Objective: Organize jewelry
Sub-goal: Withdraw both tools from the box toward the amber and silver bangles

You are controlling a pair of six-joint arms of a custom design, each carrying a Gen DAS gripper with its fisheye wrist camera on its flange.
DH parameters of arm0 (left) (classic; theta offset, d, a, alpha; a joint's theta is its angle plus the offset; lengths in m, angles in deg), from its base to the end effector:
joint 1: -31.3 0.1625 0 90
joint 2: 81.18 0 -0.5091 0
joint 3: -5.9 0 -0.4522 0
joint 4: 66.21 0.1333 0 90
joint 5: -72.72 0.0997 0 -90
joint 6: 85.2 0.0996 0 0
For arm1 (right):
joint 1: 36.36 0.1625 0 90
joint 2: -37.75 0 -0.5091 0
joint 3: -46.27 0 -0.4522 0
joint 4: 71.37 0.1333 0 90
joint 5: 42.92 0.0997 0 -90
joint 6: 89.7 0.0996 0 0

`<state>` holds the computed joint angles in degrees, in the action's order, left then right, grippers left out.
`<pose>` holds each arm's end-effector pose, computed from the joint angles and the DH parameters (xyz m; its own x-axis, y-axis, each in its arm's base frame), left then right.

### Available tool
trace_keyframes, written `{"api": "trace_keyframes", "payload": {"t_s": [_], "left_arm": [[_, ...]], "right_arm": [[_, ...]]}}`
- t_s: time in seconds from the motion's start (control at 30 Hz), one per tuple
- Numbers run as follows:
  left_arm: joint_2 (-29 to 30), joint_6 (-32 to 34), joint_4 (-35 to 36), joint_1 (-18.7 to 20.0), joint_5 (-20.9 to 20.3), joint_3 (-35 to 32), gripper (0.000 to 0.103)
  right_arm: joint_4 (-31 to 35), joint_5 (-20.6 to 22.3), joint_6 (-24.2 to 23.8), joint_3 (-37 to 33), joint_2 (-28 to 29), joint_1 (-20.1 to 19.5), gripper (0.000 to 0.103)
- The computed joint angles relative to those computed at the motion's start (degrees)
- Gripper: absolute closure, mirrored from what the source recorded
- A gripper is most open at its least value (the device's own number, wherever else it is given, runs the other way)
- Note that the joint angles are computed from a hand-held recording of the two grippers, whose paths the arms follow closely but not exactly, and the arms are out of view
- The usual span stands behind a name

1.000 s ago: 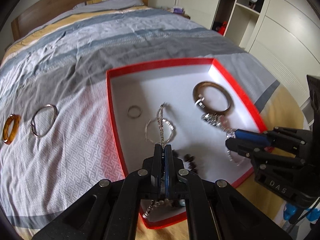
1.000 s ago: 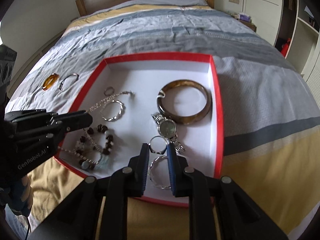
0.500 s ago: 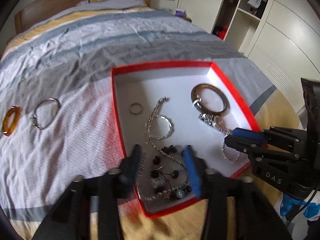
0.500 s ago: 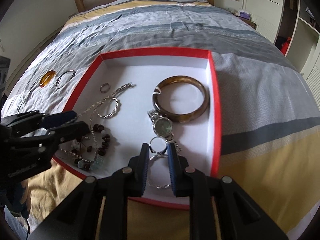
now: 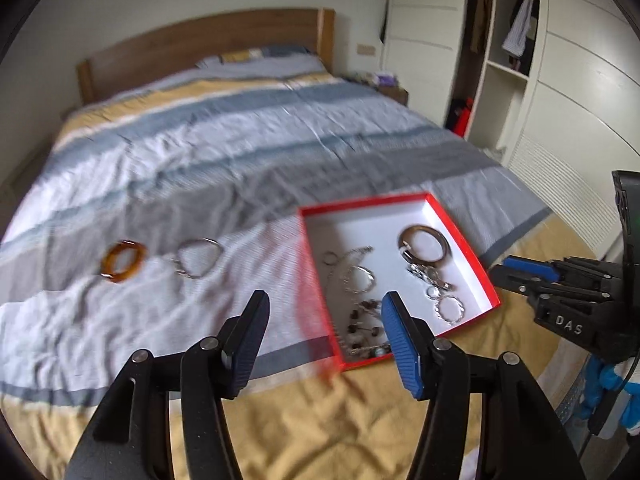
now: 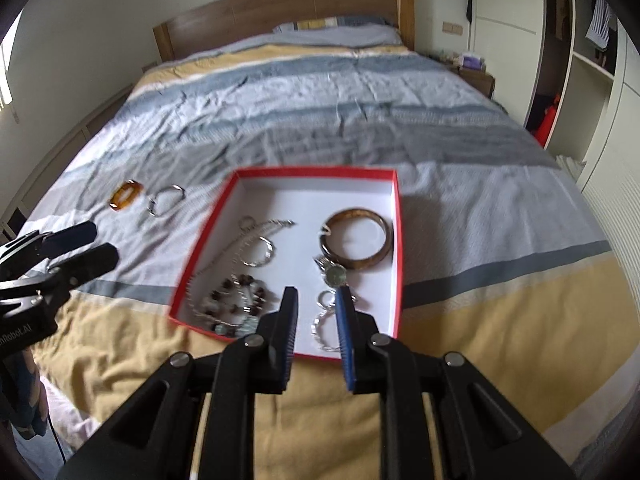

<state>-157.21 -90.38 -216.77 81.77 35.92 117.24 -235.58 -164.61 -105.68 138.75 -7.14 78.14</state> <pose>-0.2224 -0.6042 0.3837 -0.7286 0.0544 -0.6828 0.5120 0.7054 -0.4902 0.4024 -0.6878 0.1568 -0.7361 -0.3573 0.5748 -0.5964 0.7439 -0.3015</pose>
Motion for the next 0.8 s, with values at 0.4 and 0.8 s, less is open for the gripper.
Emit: {"api": "trace_keyframes", "payload": {"t_s": [0.4, 0.8], "left_arm": [[-13.07, -10.53, 8.22, -9.11, 13.21, 8.65, 0.027], [-26.11, -43.76, 46.38, -18.65, 23.42, 11.87, 0.020]], "right_arm": [[-4.65, -0.07, -0.07, 5.18, -3.62, 6.36, 0.070], [-8.28, 2.03, -0.49, 9.40, -5.80, 11.96, 0.066]]}}
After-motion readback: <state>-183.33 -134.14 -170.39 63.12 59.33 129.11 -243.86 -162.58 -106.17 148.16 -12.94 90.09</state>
